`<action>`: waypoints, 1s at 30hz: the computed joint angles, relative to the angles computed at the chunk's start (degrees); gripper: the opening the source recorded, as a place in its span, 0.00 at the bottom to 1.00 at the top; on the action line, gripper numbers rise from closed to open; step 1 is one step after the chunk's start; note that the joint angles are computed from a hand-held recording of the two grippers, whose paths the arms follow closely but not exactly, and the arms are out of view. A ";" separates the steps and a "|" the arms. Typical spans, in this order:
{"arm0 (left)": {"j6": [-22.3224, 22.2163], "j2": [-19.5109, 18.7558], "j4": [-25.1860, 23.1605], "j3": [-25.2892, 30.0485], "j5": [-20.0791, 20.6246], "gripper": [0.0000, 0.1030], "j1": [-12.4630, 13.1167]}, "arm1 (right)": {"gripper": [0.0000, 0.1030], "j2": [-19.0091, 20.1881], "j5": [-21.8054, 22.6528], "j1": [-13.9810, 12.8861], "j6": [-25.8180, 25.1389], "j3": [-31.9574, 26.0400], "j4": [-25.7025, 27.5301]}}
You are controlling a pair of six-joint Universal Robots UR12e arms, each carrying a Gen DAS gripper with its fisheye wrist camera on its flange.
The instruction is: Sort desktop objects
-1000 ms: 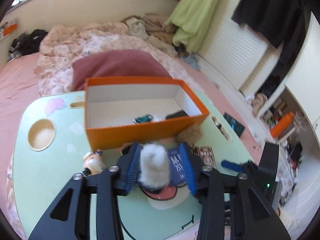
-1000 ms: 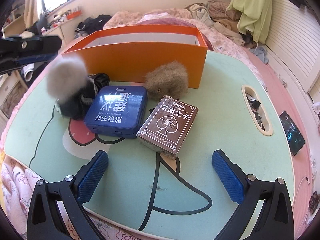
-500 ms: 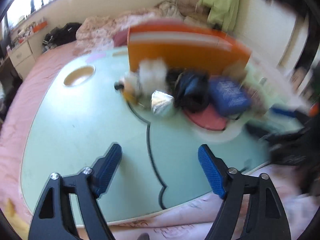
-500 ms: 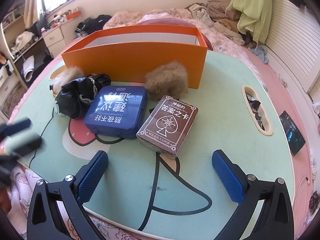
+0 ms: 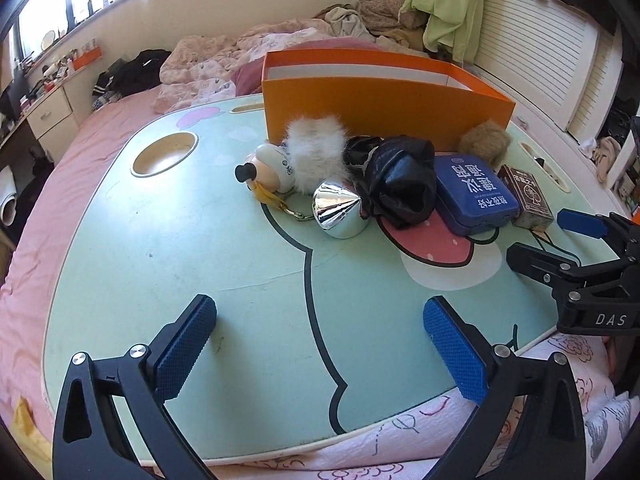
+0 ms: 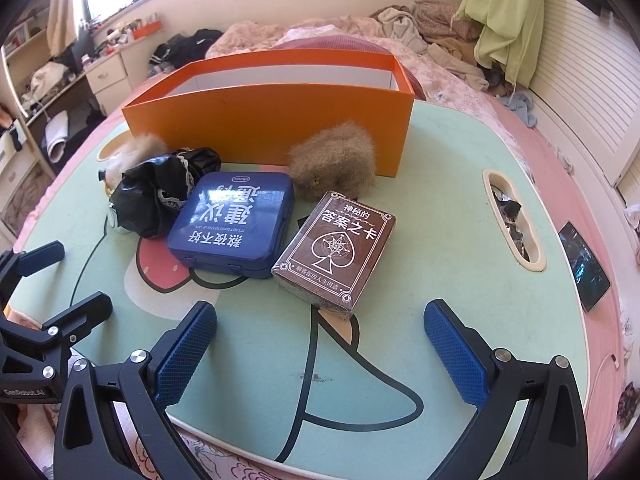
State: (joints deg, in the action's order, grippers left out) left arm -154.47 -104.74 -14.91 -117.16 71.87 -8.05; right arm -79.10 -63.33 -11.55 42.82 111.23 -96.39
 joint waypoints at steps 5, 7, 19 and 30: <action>0.08 0.00 0.01 -0.06 0.01 1.00 0.01 | 1.00 -0.07 0.09 -0.06 0.26 0.08 -0.12; 0.08 0.00 0.03 -0.07 0.00 1.00 0.02 | 1.00 -0.05 0.15 -0.04 0.41 0.08 -0.22; 0.09 0.03 0.14 -0.19 -0.02 1.00 0.06 | 1.00 -0.11 0.36 -0.09 1.02 0.20 -0.54; 0.09 0.05 0.23 -0.29 -0.03 1.00 0.08 | 1.00 -0.25 0.53 -0.20 1.51 0.37 -0.79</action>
